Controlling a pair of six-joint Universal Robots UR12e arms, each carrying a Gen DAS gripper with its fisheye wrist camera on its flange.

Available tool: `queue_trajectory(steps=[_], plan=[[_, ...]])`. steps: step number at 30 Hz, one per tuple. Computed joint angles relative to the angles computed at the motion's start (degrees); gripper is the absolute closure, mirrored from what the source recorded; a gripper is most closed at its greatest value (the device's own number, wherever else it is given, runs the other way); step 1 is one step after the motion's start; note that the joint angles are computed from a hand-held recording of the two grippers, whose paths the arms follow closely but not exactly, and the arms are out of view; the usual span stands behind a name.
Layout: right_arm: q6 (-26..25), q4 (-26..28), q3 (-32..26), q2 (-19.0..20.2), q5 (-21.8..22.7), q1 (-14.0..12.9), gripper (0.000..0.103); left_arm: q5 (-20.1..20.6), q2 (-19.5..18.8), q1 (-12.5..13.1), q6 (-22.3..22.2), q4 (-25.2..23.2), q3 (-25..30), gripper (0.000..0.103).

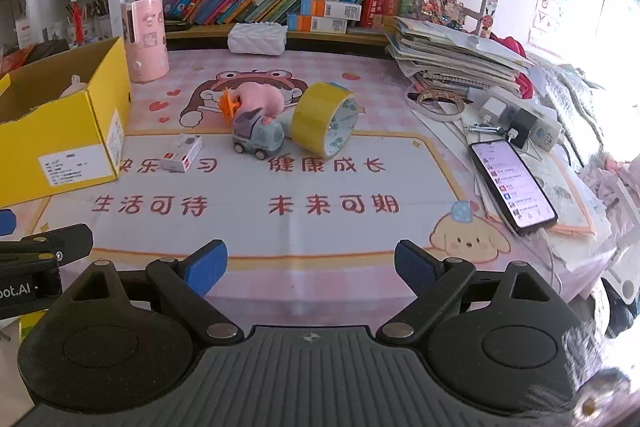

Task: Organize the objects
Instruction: 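Move both tools back toward the remaining objects on the table, then grasp the small white box with the left tool while the right tool grasps the yellow tape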

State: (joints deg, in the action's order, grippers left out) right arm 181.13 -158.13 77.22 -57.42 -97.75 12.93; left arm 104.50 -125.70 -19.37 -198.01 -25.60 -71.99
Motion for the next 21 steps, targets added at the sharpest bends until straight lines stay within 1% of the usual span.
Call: queue_trajectory(steps=[11,21], plan=[[-3.04,3.47,-6.48,3.71,2.49,-1.70,0.012,1.37,-4.68,-0.40,-2.47,-4.67,8.04,0.016],[-5.29,6.28,-12.83,7.51,6.26,-3.64,0.012,2.82,-9.74,-0.94,-3.65,-9.07,16.71,0.016]])
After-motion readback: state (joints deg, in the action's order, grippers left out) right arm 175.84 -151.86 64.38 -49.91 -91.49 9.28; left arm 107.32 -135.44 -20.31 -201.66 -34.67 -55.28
